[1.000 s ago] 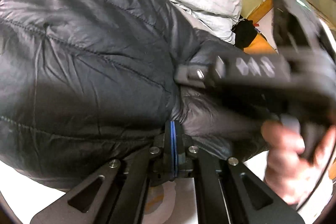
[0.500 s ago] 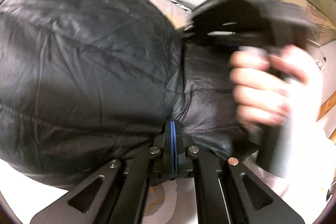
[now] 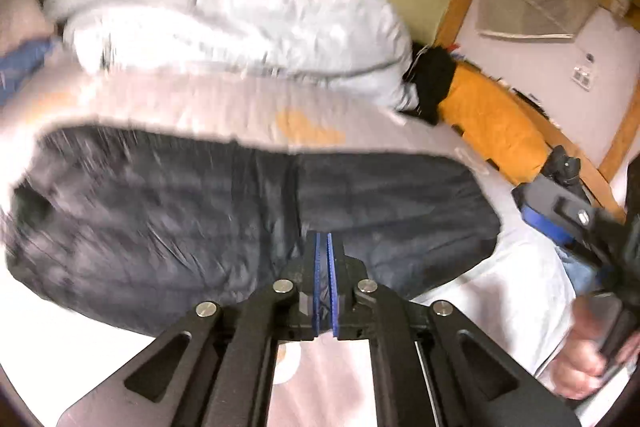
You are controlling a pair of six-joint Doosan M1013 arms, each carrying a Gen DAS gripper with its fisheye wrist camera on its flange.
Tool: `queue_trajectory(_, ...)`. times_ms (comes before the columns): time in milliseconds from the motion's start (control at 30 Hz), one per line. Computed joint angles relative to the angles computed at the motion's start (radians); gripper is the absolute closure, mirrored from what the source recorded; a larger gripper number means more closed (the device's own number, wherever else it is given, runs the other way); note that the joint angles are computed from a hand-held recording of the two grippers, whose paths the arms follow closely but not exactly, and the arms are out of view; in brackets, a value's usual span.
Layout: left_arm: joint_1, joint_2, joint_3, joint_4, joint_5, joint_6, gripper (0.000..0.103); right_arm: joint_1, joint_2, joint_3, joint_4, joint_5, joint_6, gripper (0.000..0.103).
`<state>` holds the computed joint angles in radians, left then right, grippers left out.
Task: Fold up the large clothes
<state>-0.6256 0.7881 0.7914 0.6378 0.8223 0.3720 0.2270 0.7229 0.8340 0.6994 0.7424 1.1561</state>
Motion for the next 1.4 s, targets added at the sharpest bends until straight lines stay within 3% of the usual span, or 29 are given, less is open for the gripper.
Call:
queue_trajectory(33,-0.008,-0.006,-0.006,0.037,0.028,0.012,0.087,0.004,-0.037,0.075,0.015,-0.118,-0.028,0.000)
queue_trajectory(67,-0.012,-0.012,-0.011,0.071,0.061,0.029,0.073,0.011,-0.057,0.113,-0.010,-0.183,-0.025,0.000)
queue_trajectory(100,-0.018,-0.025,0.003,0.109,0.082,0.027,0.066,0.013,-0.069,0.133,-0.027,-0.213,-0.039,0.000)
queue_trajectory(167,-0.021,-0.058,0.055,0.184,0.080,-0.010,0.044,0.007,-0.070,0.132,0.003,-0.190,-0.050,0.000)
queue_trajectory(200,-0.025,-0.078,0.091,0.218,0.068,-0.043,0.039,0.001,-0.073,0.140,0.041,-0.184,-0.049,0.000)
queue_trajectory(267,-0.023,-0.117,0.158,0.290,0.043,-0.110,0.012,-0.010,-0.081,0.165,0.101,-0.199,-0.030,0.000)
queue_trajectory(300,-0.020,-0.124,0.170,0.319,0.041,-0.128,0.008,-0.011,-0.081,0.167,0.092,-0.203,-0.009,0.000)
queue_trajectory(400,-0.022,-0.128,0.185,0.393,0.093,-0.149,0.006,-0.013,-0.095,0.200,0.047,-0.253,0.049,0.000)
queue_trajectory(467,-0.012,-0.145,0.218,0.407,0.080,-0.158,0.006,-0.008,-0.093,0.206,-0.020,-0.278,0.105,0.000)
queue_trajectory(733,0.020,-0.170,0.302,0.407,0.055,-0.264,0.000,-0.027,-0.015,0.120,-0.016,-0.135,0.223,0.000)
queue_trajectory(1000,0.037,-0.166,0.321,0.361,0.064,-0.289,0.000,-0.028,0.064,0.028,-0.079,-0.091,0.399,0.001)
queue_trajectory(1067,0.038,-0.164,0.320,0.355,0.074,-0.297,0.000,-0.023,0.100,-0.035,-0.159,-0.044,0.478,0.008)
queue_trajectory(1133,0.041,-0.156,0.306,0.323,0.099,-0.273,0.000,-0.025,0.127,-0.079,-0.149,-0.002,0.487,0.029)
queue_trajectory(1200,0.044,-0.128,0.251,0.248,0.206,-0.215,0.000,-0.028,0.141,-0.102,-0.150,0.027,0.511,0.043)
queue_trajectory(1267,0.047,-0.137,0.271,0.258,0.193,-0.252,0.000,-0.033,0.142,-0.110,-0.145,0.044,0.497,0.063)
queue_trajectory(1300,0.048,-0.138,0.274,0.262,0.196,-0.262,0.000,-0.034,0.141,-0.112,-0.149,0.046,0.485,0.078)
queue_trajectory(1400,0.043,-0.137,0.273,0.296,0.228,-0.282,0.000,-0.040,0.114,-0.087,-0.159,-0.001,0.447,0.085)
